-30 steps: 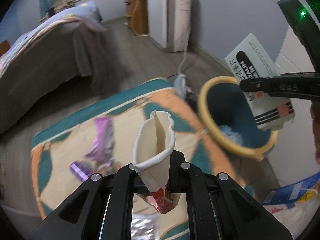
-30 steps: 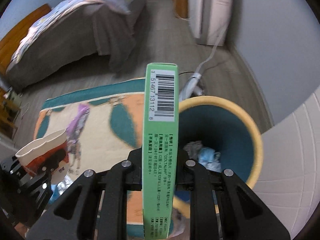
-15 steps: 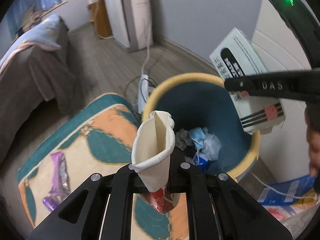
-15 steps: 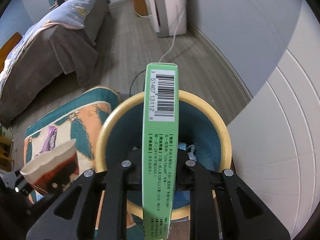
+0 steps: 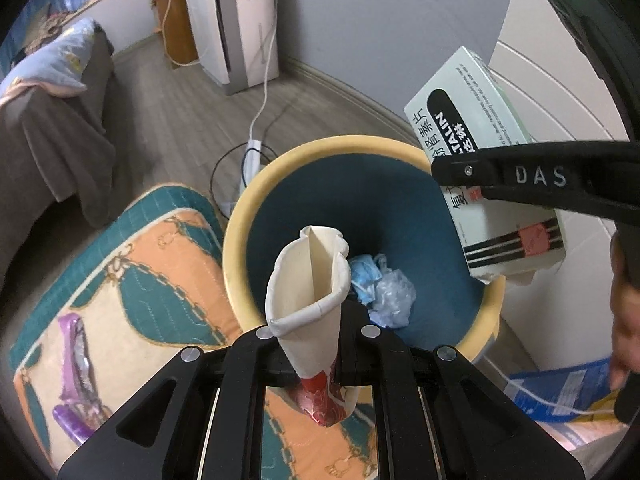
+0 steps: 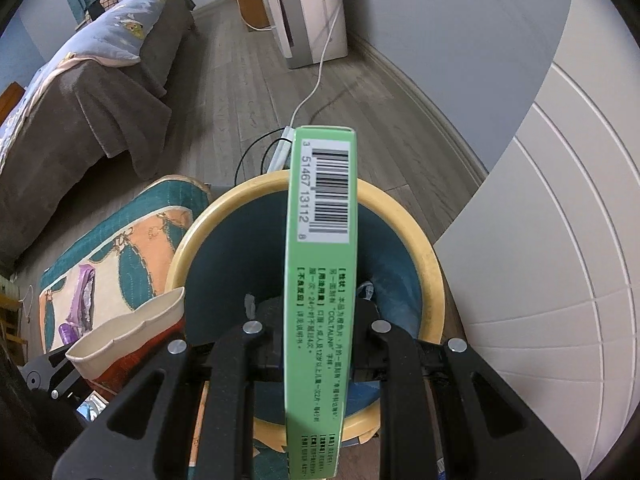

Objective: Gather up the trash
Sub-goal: 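Drop the COTALIN box into the bin with the right tool while the left tool drops the paper cup, then move both open tools back over the cushion toward the mask and blister pack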

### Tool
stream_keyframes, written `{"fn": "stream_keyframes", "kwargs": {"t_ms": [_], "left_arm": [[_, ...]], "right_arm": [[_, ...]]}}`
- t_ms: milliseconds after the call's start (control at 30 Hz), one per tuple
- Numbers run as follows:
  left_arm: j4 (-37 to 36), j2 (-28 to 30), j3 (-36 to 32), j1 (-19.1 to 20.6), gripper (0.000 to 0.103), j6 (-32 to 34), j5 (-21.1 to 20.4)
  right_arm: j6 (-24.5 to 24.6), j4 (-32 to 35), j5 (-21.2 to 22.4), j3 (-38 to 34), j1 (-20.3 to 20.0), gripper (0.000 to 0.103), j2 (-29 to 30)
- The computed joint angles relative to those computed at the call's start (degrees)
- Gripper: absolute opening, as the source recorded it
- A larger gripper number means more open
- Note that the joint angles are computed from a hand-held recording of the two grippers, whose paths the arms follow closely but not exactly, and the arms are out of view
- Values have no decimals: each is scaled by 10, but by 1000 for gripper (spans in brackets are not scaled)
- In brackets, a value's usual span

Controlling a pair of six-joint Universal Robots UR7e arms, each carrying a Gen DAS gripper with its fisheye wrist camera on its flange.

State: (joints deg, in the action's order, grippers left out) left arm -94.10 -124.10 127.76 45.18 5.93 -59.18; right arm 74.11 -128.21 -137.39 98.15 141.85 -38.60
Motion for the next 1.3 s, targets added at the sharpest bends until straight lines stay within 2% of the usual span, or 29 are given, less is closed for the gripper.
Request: {"fn": "stream_keyframes", "kwargs": {"t_ms": [267, 400, 500, 567, 700, 733, 767, 800, 833, 900, 967, 1033, 1300], "left_arm": [[-18, 3, 4, 3, 11, 4, -5], [-29, 1, 2, 6, 18, 8, -10], [-35, -2, 4, 6, 29, 9, -14], [-42, -4, 4, 7, 47, 10, -18], [-47, -13, 6, 4, 64, 13, -17], [-48, -15, 6, 6, 72, 13, -18], [-49, -18, 6, 6, 78, 12, -16], [-49, -21, 7, 5, 81, 12, -12], [-49, -25, 8, 2, 86, 11, -6], [-50, -34, 11, -3, 92, 10, 10], [-50, -43, 13, -8, 94, 10, 27], [-46, -51, 9, -8, 95, 7, 34], [-21, -64, -52, 25, 96, 17, 53]], "right_arm": [[6, 14, -3, -7, 2, 18, 4], [13, 16, -4, -7, 2, 18, 4], [24, 23, -7, -7, 2, 18, 3], [28, 24, -6, -7, 2, 18, 4], [22, 20, -12, -13, 4, 19, 9], [20, 17, -15, -14, 5, 25, 9], [21, 18, -19, -15, 7, 43, 10], [26, 24, -27, -18, 9, 53, 11], [29, 28, -34, -21, 11, 67, 13], [29, 25, -38, -22, 13, 76, 13], [20, 4, -40, -19, 15, 94, 13], [17, 3, -45, -23, 16, 97, 15], [-1, 42, -37, -70, 20, 97, 40]]}}
